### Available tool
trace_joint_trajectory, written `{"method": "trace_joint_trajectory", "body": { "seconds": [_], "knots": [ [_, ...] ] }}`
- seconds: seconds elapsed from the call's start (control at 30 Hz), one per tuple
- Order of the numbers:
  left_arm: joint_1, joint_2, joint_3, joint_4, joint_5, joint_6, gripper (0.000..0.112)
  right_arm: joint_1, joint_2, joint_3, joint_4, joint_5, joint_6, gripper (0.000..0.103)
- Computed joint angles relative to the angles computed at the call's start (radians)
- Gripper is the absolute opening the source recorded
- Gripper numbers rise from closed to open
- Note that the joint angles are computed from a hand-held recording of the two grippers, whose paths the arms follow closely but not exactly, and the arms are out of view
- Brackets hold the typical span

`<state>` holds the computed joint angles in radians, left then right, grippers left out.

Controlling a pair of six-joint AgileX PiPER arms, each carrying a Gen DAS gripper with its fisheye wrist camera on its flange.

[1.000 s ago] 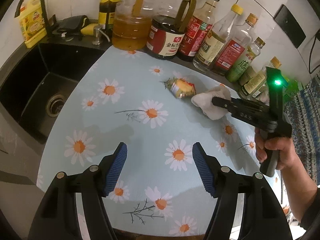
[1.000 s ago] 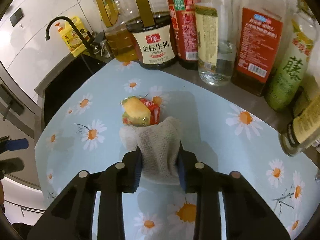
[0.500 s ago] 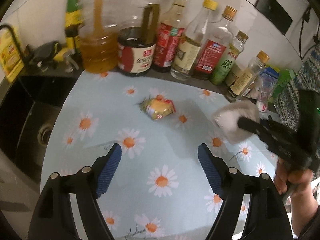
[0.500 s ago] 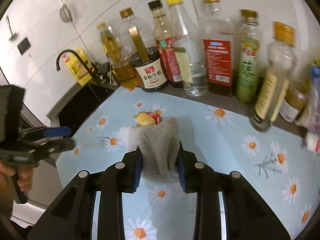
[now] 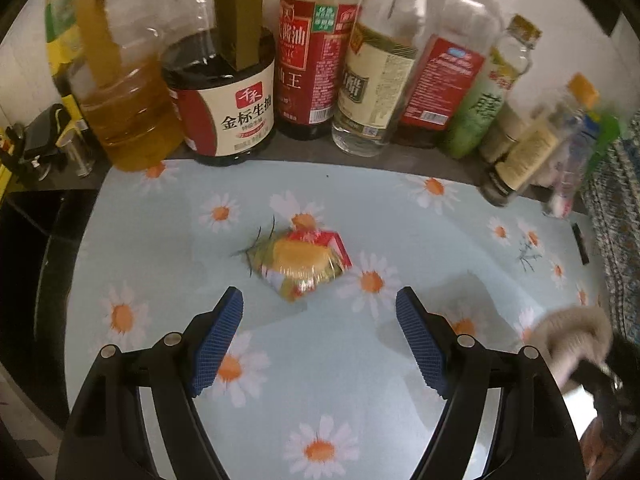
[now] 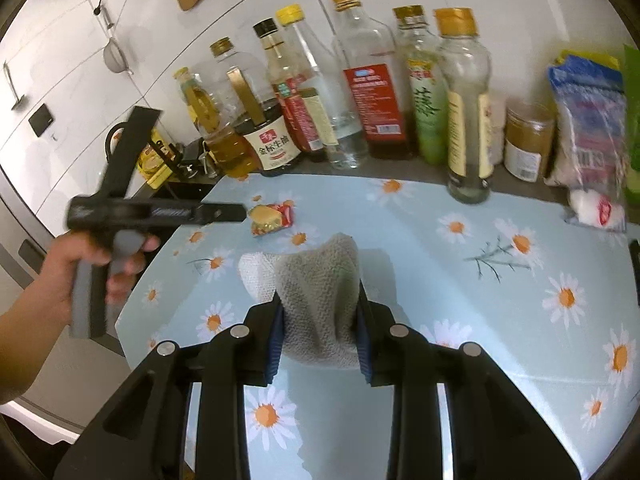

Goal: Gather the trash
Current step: 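Move the left gripper to the red and yellow snack wrapper and close on it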

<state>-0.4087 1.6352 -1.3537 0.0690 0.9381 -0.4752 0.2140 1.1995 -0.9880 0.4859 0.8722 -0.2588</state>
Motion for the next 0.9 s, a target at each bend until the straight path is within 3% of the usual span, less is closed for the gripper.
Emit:
{"method": "trace_joint_trajectory", "body": {
  "seconds": [0.37,0.77,0.9],
  "knots": [
    [0.035,0.228,-0.154,0.040,0.053,0.042,0.077,-0.095,-0.037,0.057,0.071,0.032,-0.063,0.032],
    [0.066,0.275,-0.186,-0.003,0.033,0.050,0.077,-0.107,-0.034,0.059,0.081,0.041,-0.067,0.032],
    [0.055,0.284,-0.193,-0.006,0.028,0.028,0.071,-0.102,-0.040,0.059,0.077,0.041,-0.060,0.032]
  ]
}}
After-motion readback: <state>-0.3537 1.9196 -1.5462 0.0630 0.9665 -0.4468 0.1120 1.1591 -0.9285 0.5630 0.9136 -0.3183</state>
